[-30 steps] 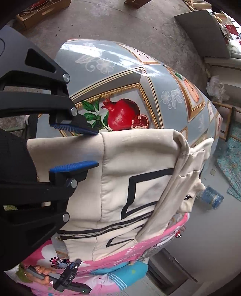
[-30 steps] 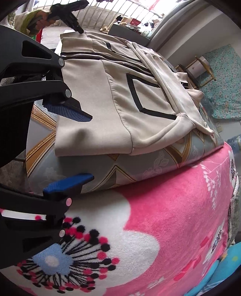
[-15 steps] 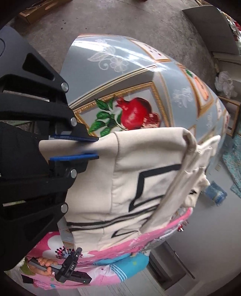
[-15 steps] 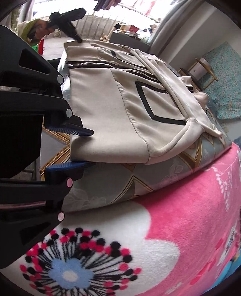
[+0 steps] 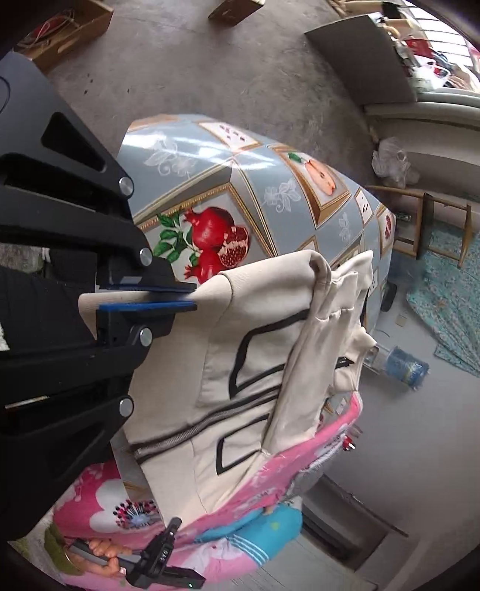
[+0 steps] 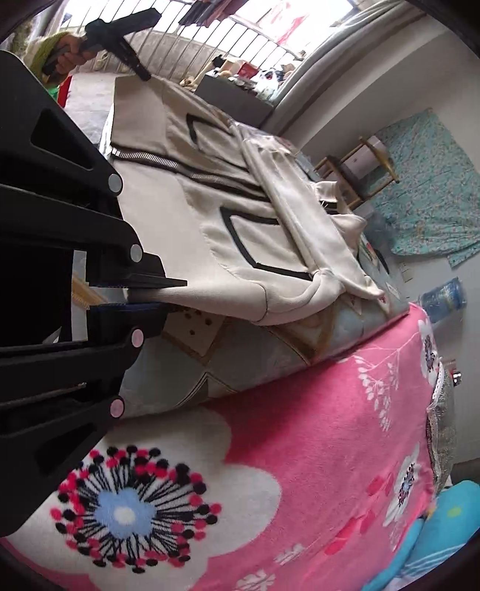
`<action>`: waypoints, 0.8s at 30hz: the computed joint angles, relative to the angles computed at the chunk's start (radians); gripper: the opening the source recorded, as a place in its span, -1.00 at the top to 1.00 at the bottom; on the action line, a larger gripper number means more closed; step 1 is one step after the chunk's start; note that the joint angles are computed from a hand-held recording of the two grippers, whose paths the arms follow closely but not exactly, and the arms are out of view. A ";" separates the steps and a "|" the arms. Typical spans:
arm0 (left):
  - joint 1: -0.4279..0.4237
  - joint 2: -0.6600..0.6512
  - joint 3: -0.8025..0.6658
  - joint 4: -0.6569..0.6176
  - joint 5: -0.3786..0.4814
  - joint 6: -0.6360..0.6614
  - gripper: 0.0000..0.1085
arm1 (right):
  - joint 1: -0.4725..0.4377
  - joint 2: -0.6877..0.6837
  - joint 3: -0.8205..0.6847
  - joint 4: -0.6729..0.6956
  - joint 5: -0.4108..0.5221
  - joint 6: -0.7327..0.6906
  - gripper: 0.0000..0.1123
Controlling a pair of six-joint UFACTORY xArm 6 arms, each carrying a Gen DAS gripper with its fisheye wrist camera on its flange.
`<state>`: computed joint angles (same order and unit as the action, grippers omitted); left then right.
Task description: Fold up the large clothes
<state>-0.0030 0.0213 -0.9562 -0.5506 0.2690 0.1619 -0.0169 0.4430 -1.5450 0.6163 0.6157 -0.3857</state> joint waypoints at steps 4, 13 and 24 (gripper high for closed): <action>0.033 0.106 -0.057 -0.039 0.127 0.008 0.91 | -0.026 0.104 -0.085 -0.059 0.119 0.099 0.89; 0.066 0.094 -0.038 -0.217 0.218 0.158 0.79 | -0.045 0.115 -0.076 0.016 0.178 0.070 0.71; 0.036 0.096 -0.021 -0.206 0.228 0.128 0.50 | -0.041 0.118 -0.074 0.057 0.184 0.043 0.59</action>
<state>0.0328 0.1172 -0.9770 -0.7571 0.4974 0.2902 -0.0576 0.5613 -1.6190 0.6731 0.7995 -0.3424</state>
